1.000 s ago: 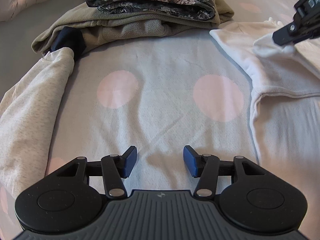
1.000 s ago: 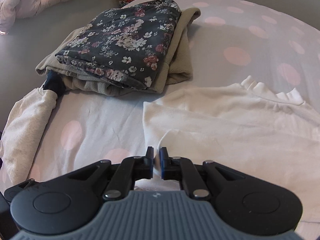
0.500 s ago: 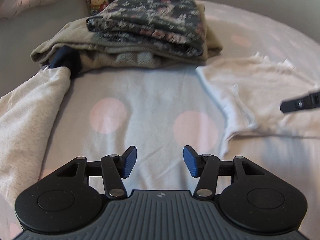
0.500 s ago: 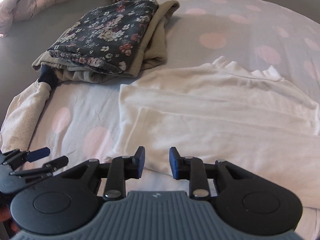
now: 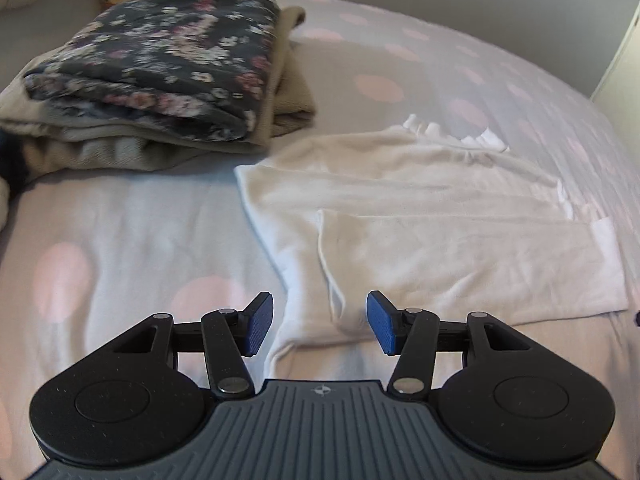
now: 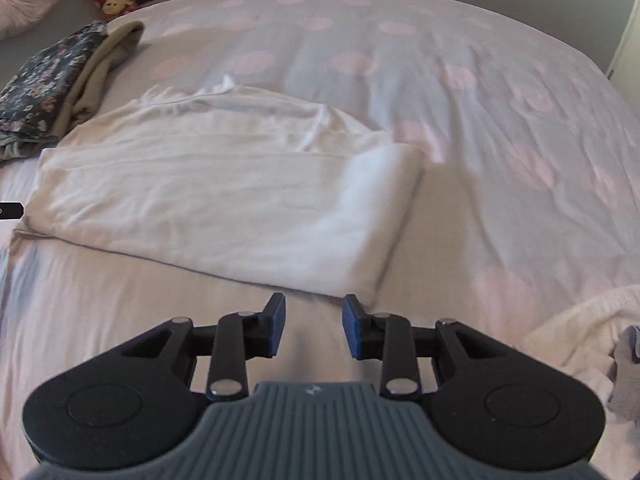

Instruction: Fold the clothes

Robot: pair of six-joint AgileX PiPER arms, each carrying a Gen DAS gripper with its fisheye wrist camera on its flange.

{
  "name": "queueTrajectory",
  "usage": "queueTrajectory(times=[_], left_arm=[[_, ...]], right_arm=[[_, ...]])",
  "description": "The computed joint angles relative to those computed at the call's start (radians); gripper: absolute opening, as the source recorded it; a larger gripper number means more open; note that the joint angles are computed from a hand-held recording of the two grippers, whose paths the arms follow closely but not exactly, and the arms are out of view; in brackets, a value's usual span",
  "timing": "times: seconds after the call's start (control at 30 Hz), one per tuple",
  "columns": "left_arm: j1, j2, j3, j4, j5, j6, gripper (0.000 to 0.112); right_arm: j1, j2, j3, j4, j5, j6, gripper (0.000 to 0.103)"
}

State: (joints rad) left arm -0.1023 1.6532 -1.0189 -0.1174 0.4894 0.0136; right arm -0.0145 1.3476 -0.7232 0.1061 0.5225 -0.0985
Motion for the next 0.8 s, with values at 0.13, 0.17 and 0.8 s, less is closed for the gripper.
queueTrajectory(times=[0.13, 0.17, 0.8], left_arm=[[-0.045, 0.117, -0.099, 0.141, -0.011, -0.122, 0.050], [-0.049, 0.147, -0.131, 0.160, 0.004, -0.137, 0.050], [-0.129, 0.142, -0.211, 0.374, 0.074, -0.299, 0.024]], right_arm=[[-0.149, 0.023, 0.031, 0.168, -0.043, -0.251, 0.040], [-0.170, 0.029, 0.040, 0.218, -0.053, -0.317, 0.041], [-0.322, 0.038, 0.160, 0.691, -0.056, -0.844, 0.041]])
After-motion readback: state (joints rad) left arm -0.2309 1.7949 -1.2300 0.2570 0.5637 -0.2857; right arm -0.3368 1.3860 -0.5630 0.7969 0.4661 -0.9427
